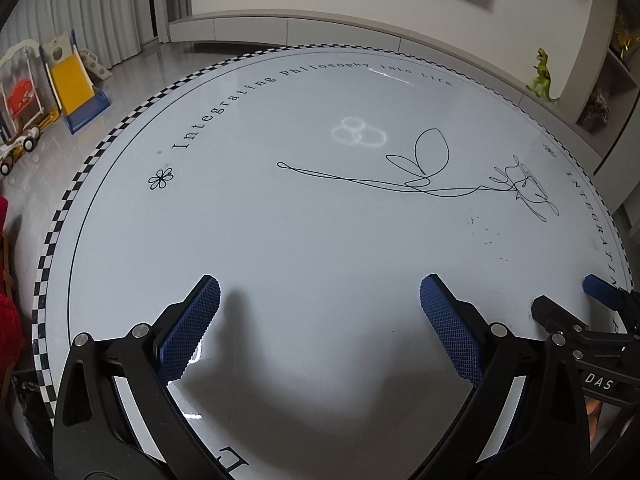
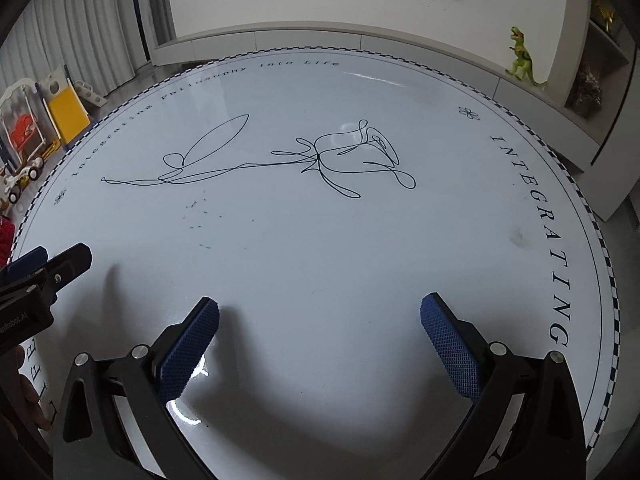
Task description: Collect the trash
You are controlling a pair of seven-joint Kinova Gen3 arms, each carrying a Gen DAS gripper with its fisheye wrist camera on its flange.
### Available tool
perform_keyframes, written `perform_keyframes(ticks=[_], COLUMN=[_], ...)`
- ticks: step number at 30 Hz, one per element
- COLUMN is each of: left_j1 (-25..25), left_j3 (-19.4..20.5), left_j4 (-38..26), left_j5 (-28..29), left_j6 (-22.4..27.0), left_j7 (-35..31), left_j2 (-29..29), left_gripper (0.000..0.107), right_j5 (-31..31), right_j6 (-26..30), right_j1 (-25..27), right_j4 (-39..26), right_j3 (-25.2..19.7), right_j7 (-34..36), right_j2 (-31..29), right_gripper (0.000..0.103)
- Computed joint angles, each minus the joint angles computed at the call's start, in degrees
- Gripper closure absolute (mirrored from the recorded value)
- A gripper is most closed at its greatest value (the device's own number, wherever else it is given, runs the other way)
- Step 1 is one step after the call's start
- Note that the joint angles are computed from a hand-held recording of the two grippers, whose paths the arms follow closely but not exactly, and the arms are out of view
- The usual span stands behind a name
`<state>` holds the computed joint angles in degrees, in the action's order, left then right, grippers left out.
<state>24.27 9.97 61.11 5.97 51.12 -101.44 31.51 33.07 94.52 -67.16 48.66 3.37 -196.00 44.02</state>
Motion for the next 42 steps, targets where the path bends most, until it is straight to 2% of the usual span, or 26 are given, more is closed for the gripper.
perform_keyframes(ticks=[5, 10, 15, 18, 42], left_j1=[-0.3, -0.1, 6.8, 4.5, 5.5], left_j3=[-0.1, -0.2, -4.8, -2.3, -2.4], left_j4=[-2.6, -2.6, -3.3, -4.4, -1.6], left_j5=[0.7, 0.6, -7.5, -6.6, -7.9], left_j6=[2.7, 2.6, 3.1, 4.4, 3.2], left_j7=[1.2, 1.4, 5.1, 5.7, 6.8], left_j2=[1.3, 1.3, 1.3, 1.8, 0.3], left_gripper=[0.011, 0.011, 0.010, 0.010, 0.009], right_j5=[0.0, -0.1, -0.1, -0.1, -0.1], right_j6=[0.4, 0.5, 0.5, 0.5, 0.2], right_j1=[0.1, 0.2, 0.1, 0.1, -0.3], right_j4=[-0.4, -0.9, -0.8, -0.8, 0.0], right_j3=[0.0, 0.1, 0.1, 0.1, 0.0], right_j7=[0.4, 0.6, 0.5, 0.5, -0.3], right_j2=[-0.1, 0.1, 0.2, 0.2, 0.0], right_gripper=[0.003, 0.003, 0.003, 0.002, 0.002])
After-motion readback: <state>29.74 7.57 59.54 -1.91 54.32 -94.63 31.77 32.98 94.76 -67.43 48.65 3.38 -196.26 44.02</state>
